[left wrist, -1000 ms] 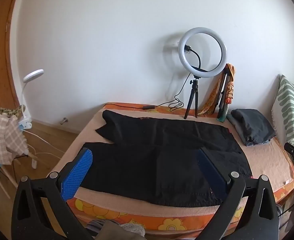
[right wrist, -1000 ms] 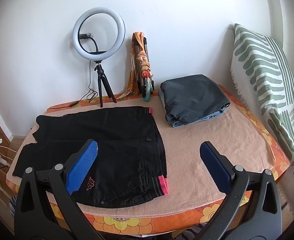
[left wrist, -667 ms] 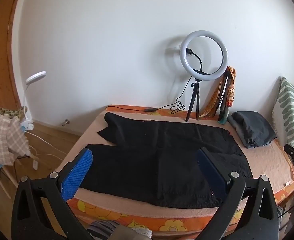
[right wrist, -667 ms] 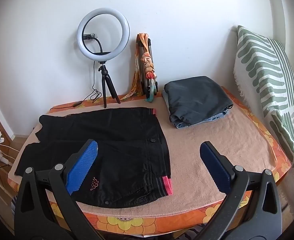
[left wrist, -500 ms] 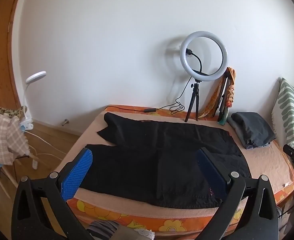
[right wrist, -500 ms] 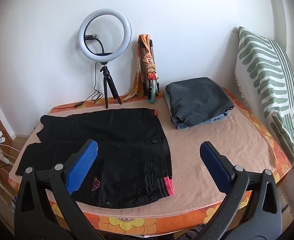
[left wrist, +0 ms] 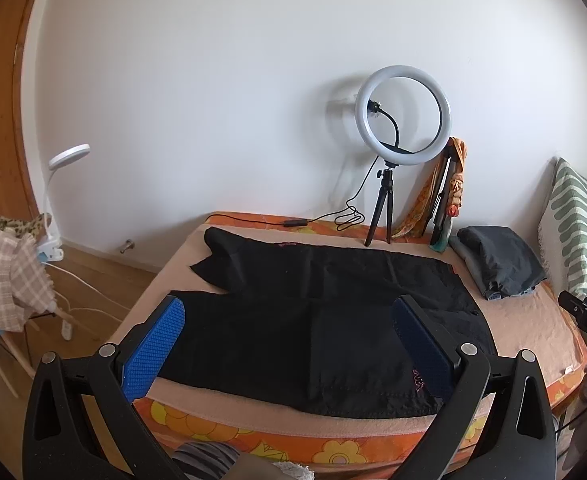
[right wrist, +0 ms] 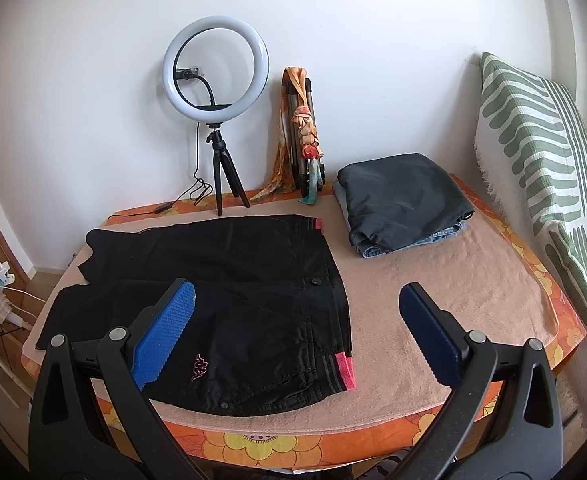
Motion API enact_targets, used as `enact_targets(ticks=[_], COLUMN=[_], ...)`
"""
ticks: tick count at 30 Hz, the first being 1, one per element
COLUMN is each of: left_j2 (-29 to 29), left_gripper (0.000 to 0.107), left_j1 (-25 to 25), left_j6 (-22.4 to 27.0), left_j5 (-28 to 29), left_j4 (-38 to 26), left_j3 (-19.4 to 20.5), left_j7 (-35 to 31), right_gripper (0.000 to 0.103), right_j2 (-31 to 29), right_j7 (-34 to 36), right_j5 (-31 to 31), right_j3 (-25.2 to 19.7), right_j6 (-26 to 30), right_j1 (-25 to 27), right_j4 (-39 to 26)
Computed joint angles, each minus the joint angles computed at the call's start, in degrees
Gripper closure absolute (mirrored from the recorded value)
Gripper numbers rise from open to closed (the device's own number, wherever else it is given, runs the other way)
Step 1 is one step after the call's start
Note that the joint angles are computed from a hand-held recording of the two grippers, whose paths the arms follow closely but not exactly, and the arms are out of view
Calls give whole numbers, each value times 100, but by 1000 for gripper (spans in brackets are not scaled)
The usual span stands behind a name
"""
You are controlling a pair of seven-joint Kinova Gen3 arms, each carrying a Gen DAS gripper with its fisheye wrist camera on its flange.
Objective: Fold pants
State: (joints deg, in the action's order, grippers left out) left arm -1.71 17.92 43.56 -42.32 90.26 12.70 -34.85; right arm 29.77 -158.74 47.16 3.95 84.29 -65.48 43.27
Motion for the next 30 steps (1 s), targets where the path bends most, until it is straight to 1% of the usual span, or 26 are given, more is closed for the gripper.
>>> enact_targets(ticks=[5, 15, 25, 30], left_j2=[-9, -9, -12, 7], left_gripper=[5, 5, 5, 5], left_j1=[-11, 16, 8, 24], left_j6=[-4, 40, 33, 56], left_j5=[56, -61, 0, -35], left_j4=[-13, -30, -45, -67], left_j3=[-8, 29, 4, 8], left_j7=[-54, 44, -34, -13], right_gripper=[0, 0, 0, 0], right_j2=[4, 13, 92, 80], right_j7=[16, 7, 81, 74], right_j5=[-12, -33, -85, -94], right_j3=[1, 0, 34, 56], right_j6=[-5, -35, -6, -19], right_j1=[3, 5, -1, -9], right_j4=[-15, -32, -184, -148])
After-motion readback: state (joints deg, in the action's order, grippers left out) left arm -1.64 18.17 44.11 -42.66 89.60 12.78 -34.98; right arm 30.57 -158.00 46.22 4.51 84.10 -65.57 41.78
